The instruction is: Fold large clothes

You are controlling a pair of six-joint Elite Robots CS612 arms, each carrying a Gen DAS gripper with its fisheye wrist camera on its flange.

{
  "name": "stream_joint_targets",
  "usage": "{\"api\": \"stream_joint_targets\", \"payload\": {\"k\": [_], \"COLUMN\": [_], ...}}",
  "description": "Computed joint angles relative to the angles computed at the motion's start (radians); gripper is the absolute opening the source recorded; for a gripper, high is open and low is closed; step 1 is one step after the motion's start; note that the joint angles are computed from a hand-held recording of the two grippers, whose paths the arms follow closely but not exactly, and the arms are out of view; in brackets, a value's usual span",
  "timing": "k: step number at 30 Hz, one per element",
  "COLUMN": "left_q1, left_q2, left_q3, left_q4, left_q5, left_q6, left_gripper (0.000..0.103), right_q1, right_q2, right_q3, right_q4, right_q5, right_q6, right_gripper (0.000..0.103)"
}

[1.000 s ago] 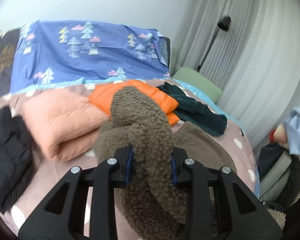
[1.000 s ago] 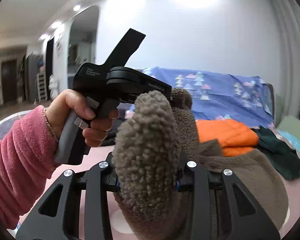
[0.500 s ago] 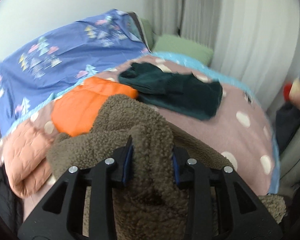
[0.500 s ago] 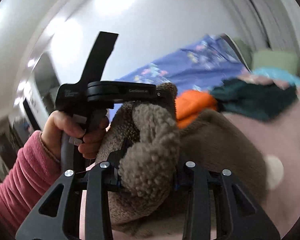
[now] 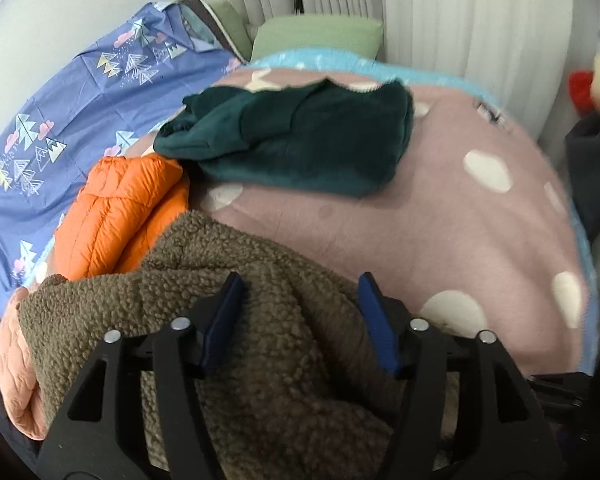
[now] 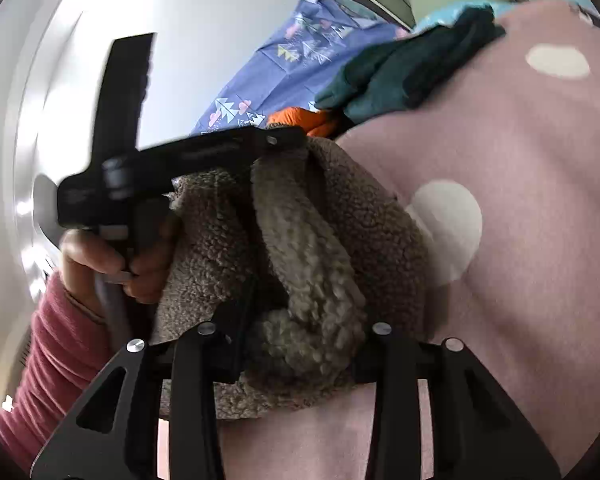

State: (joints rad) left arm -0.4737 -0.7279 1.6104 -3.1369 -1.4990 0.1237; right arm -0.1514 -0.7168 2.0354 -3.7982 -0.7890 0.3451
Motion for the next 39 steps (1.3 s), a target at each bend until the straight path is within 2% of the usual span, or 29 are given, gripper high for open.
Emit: {"api": "stream_joint_targets", "payload": {"k": [2, 4, 6, 7, 8, 9, 10, 11, 13, 16, 18, 19, 20, 22, 24, 25, 26, 27, 28, 29, 30, 31, 33, 34, 36, 37, 38, 39], "left_q1": [0.013, 0.013, 0.016, 0.019, 0.024, 0.033, 0.039, 0.042, 0.052, 0.062, 0.052, 0.045, 0.036, 0.020, 0.027, 0.032, 0.037, 0.040, 0.043, 0.045, 0.050, 0.064, 0.089, 0.095, 0.093, 0.087, 0.085, 0.086], "left_q2": [-0.036, -0.067, -0.099, -0.106, -0.114, -0.118, -0.117, -0.115, -0.087, -0.025, -0.013, -0.014, -0.014, -0.013, -0.011, -0.012, -0.011, -0.011, -0.014, -0.022, -0.035, -0.059, -0.090, -0.103, -0.121, -0.122, -0.113, -0.101], "left_q3": [0.039, 0.086, 0.137, 0.152, 0.168, 0.185, 0.191, 0.194, 0.163, 0.100, 0.077, 0.074, 0.072, 0.072, 0.074, 0.076, 0.075, 0.074, 0.075, 0.081, 0.087, 0.096, 0.112, 0.123, 0.138, 0.144, 0.139, 0.127], "left_q4": [-0.035, -0.093, -0.152, -0.173, -0.196, -0.225, -0.235, -0.229, -0.155, -0.093, -0.073, -0.066, -0.060, -0.054, -0.065, -0.070, -0.074, -0.074, -0.077, -0.085, -0.096, -0.129, -0.220, -0.267, -0.298, -0.291, -0.263, -0.218], "left_q5": [-0.057, -0.038, 0.000, 0.002, -0.003, -0.009, -0.009, -0.011, -0.029, -0.089, -0.091, -0.079, -0.064, -0.015, -0.033, -0.048, -0.059, -0.061, -0.058, -0.056, -0.072, -0.130, -0.236, -0.254, -0.229, -0.188, -0.169, -0.165], "left_q6": [0.004, 0.032, 0.062, 0.070, 0.084, 0.109, 0.124, 0.130, 0.116, 0.067, 0.056, 0.065, 0.080, 0.112, 0.105, 0.098, 0.088, 0.077, 0.060, 0.031, -0.006, -0.070, -0.147, -0.151, -0.109, -0.062, -0.034, -0.023], "left_gripper": [0.065, 0.065, 0.065, 0.065, 0.069, 0.071, 0.072, 0.073, 0.071, 0.073, 0.074, 0.074, 0.075, 0.076, 0.076, 0.076, 0.076, 0.076, 0.075, 0.070, 0.067, 0.059, 0.055, 0.055, 0.056, 0.056, 0.056, 0.056], "right_q1": [0.012, 0.018, 0.017, 0.023, 0.023, 0.022, 0.009, -0.003, -0.024, -0.063, -0.087, -0.087, -0.083, -0.062, -0.036, -0.028, -0.029, -0.034, -0.038, -0.038, -0.037, -0.038, -0.049, -0.055, -0.066, -0.068, -0.070, -0.071], "right_q2": [-0.013, -0.022, -0.026, -0.031, -0.036, -0.036, -0.038, -0.040, -0.046, -0.043, -0.040, -0.040, -0.045, -0.057, -0.054, -0.039, -0.022, -0.011, -0.017, -0.028, -0.040, -0.050, -0.055, -0.046, -0.016, -0.006, 0.010, 0.015], "right_q3": [0.012, 0.020, 0.023, 0.029, 0.031, 0.031, 0.033, 0.034, 0.051, 0.061, 0.063, 0.055, 0.052, 0.040, 0.010, -0.008, -0.023, -0.033, -0.020, -0.007, 0.004, 0.016, 0.019, 0.012, -0.013, -0.019, -0.028, -0.026], "right_q4": [-0.026, -0.046, -0.073, -0.098, -0.094, -0.085, -0.062, -0.037, -0.029, -0.094, -0.116, -0.100, -0.082, 0.028, 0.158, 0.172, 0.144, 0.075, -0.005, -0.045, -0.076, -0.095, -0.044, -0.009, 0.152, 0.205, 0.224, 0.222], "right_q5": [-0.071, -0.119, -0.201, -0.276, -0.317, -0.352, -0.359, -0.346, -0.323, -0.196, -0.038, 0.010, 0.039, 0.090, 0.106, 0.125, 0.157, 0.176, 0.154, 0.120, 0.085, 0.047, 0.003, 0.001, 0.010, 0.022, 0.030, 0.024], "right_q6": [-0.036, -0.047, -0.061, -0.082, -0.098, -0.098, -0.086, -0.081, -0.079, -0.059, -0.041, -0.046, -0.059, -0.145, -0.197, -0.169, -0.114, -0.022, 0.028, 0.036, 0.038, 0.043, 0.032, 0.046, 0.017, -0.001, 0.012, 0.020], "right_gripper": [0.037, 0.038, 0.020, 0.011, 0.000, 0.000, 0.000, 0.000, 0.000, 0.005, 0.034, 0.062, 0.069, 0.072, 0.073, 0.066, 0.032, 0.029, 0.021, 0.019, 0.019, 0.018, 0.018, 0.018, 0.020, 0.024, 0.032, 0.036]}}
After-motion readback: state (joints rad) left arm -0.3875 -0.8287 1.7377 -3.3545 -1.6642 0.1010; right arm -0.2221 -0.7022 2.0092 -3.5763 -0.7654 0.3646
